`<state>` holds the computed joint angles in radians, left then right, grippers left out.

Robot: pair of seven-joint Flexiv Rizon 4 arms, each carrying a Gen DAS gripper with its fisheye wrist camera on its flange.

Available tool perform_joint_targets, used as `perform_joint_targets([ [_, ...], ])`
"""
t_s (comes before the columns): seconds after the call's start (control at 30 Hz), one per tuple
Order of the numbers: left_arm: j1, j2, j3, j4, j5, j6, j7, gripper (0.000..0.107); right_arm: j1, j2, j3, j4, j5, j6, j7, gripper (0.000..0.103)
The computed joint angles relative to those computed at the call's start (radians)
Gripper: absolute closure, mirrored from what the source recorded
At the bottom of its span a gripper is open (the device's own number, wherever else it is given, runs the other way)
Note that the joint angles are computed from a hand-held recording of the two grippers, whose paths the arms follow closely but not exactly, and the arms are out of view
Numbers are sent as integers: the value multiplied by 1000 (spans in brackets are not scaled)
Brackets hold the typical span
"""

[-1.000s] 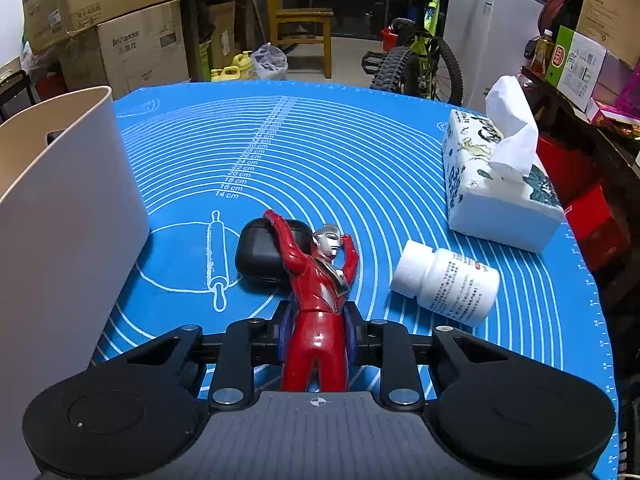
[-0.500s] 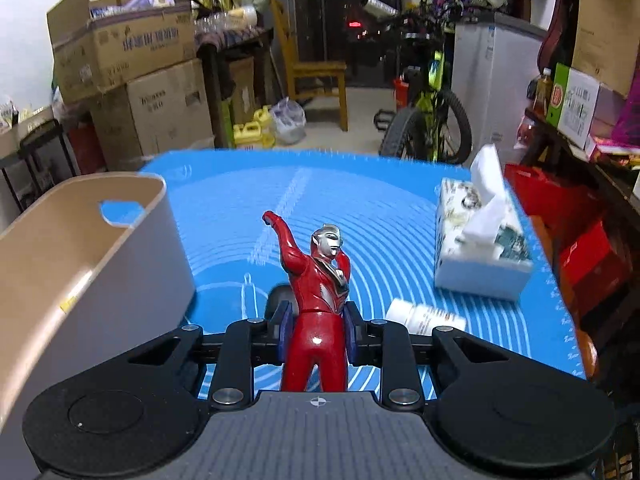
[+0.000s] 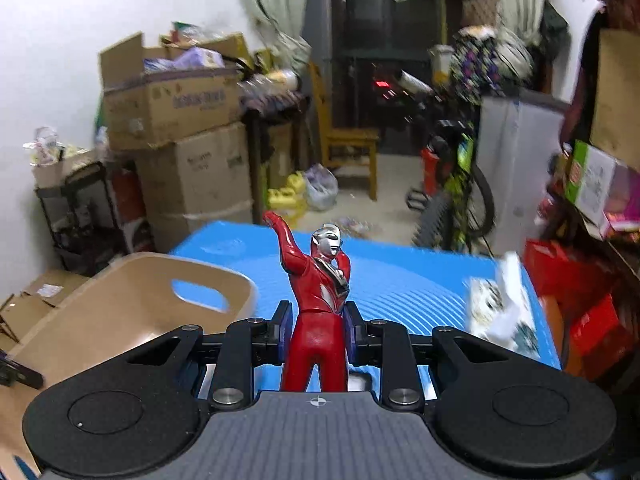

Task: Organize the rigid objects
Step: 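Carry the red figure into the bin and open the right tool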

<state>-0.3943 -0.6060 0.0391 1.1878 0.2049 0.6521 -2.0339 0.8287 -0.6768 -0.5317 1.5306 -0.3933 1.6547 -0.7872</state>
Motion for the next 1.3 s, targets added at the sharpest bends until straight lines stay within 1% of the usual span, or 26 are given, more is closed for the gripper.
perform_joint_targets([
  [0.1, 0, 0, 0, 0, 0, 0, 0, 100, -23, -1, 55, -39, -10, 26, -35, 68],
  [0.2, 0, 0, 0, 0, 1, 0, 0, 100, -65, -1, 146, -80, -20, 23, -84, 68],
  [0.3, 0, 0, -1, 0, 1, 0, 0, 100, -116, -14, 253, -132, -41, -10, -133, 68],
  [0.5, 0, -1, -1, -1, 1, -1, -1, 100, -207, -77, 471, -244, -72, -114, -238, 68],
  [0.57, 0, -1, -1, -1, 1, -1, -1, 100, -225, -96, 530, -270, -74, -154, -284, 68],
  [0.67, 0, -1, -1, -1, 1, -1, -1, 100, -238, -117, 596, -299, -62, -223, -347, 68],
  [0.87, -1, -1, 0, -1, 1, -1, -1, 100, -247, -137, 671, -333, -4, -373, -458, 68],
  [1.03, 0, 0, -1, 0, 1, 0, 0, 100, -244, -149, 695, -367, 53, -490, -519, 67],
  [1.1, -1, -2, 1, -5, 3, -3, -1, 100, -238, -151, 691, -379, 70, -505, -530, 68],
  [1.17, -1, -2, 0, -4, 3, -3, 0, 100, -231, -150, 681, -383, 82, -513, -530, 63],
  [1.2, -1, -3, 1, -5, 3, -3, -1, 100, -228, -147, 677, -380, 85, -511, -530, 58],
  [1.23, -1, -3, 1, -5, 3, -3, -1, 100, -228, -147, 678, -381, 90, -510, -534, 50],
  [1.27, -1, -3, 0, -5, 3, -3, 0, 100, -230, -137, 676, -368, 94, -498, -535, 46],
  [1.3, -1, -3, 0, -5, 3, -3, 0, 100, -227, -133, 667, -358, 94, -480, -528, 39],
])
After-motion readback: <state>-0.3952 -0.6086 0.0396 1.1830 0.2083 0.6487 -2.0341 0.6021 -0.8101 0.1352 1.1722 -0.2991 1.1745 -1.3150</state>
